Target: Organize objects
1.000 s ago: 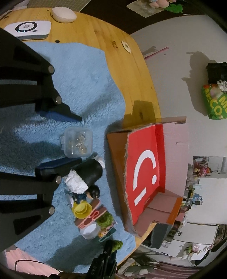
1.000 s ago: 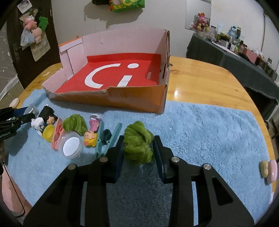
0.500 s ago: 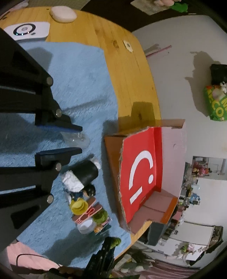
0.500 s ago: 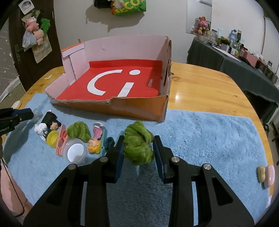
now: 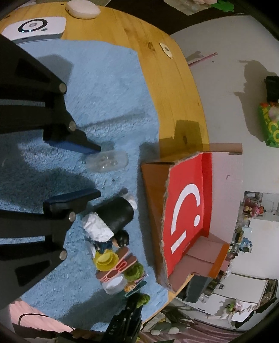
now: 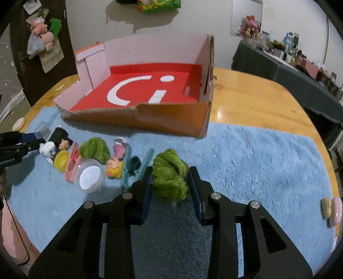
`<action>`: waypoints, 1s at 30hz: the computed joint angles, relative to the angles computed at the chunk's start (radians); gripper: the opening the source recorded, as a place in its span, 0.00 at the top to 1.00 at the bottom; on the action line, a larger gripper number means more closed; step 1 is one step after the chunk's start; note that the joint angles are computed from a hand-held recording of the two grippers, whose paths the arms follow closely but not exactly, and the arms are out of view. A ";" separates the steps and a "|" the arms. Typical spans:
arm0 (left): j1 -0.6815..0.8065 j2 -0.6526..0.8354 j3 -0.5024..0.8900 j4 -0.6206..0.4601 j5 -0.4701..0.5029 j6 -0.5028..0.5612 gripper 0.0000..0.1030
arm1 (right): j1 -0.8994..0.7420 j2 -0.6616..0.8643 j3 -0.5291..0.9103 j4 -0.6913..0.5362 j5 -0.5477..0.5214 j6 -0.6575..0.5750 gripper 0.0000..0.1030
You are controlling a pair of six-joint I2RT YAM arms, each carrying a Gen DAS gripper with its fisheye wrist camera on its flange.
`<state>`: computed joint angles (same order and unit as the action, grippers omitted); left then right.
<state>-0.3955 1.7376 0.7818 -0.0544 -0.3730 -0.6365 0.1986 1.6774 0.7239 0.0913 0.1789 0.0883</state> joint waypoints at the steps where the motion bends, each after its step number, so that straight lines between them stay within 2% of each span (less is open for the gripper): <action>1: -0.001 0.004 0.001 0.003 -0.001 0.001 0.61 | -0.005 0.001 -0.003 0.003 -0.005 0.003 0.70; 5: -0.007 0.019 0.013 0.003 -0.015 0.005 0.57 | -0.029 -0.001 -0.011 0.010 -0.041 0.011 0.67; 7: -0.008 0.024 0.020 0.000 -0.018 0.009 0.57 | -0.033 -0.001 -0.007 0.005 -0.045 0.014 0.54; 11: -0.005 0.022 0.020 0.003 -0.008 0.008 0.56 | -0.035 -0.005 -0.009 0.001 -0.050 0.017 0.54; 15: 0.003 0.017 0.012 0.017 0.007 0.004 0.56 | -0.046 -0.007 -0.006 -0.002 -0.062 0.026 0.54; 16: 0.002 0.016 0.013 0.016 0.006 0.002 0.61 | -0.046 -0.008 -0.005 0.000 -0.056 0.029 0.54; 17: -0.001 0.014 0.013 0.015 0.000 0.002 0.72 | -0.044 -0.007 -0.005 0.002 -0.049 0.031 0.54; 18: -0.002 0.011 0.011 0.016 -0.002 0.005 0.79 | -0.043 -0.007 -0.005 0.002 -0.043 0.031 0.55; 21: 0.002 0.004 0.004 0.029 0.019 0.006 0.79 | -0.039 -0.005 -0.004 0.002 -0.048 0.018 0.67; 27: -0.012 0.007 0.018 0.008 -0.013 0.007 0.80 | -0.014 -0.004 -0.012 0.015 -0.016 -0.001 0.69; 30: -0.040 0.003 0.047 -0.051 -0.085 0.034 0.81 | -0.018 -0.007 -0.011 0.012 -0.021 -0.001 0.69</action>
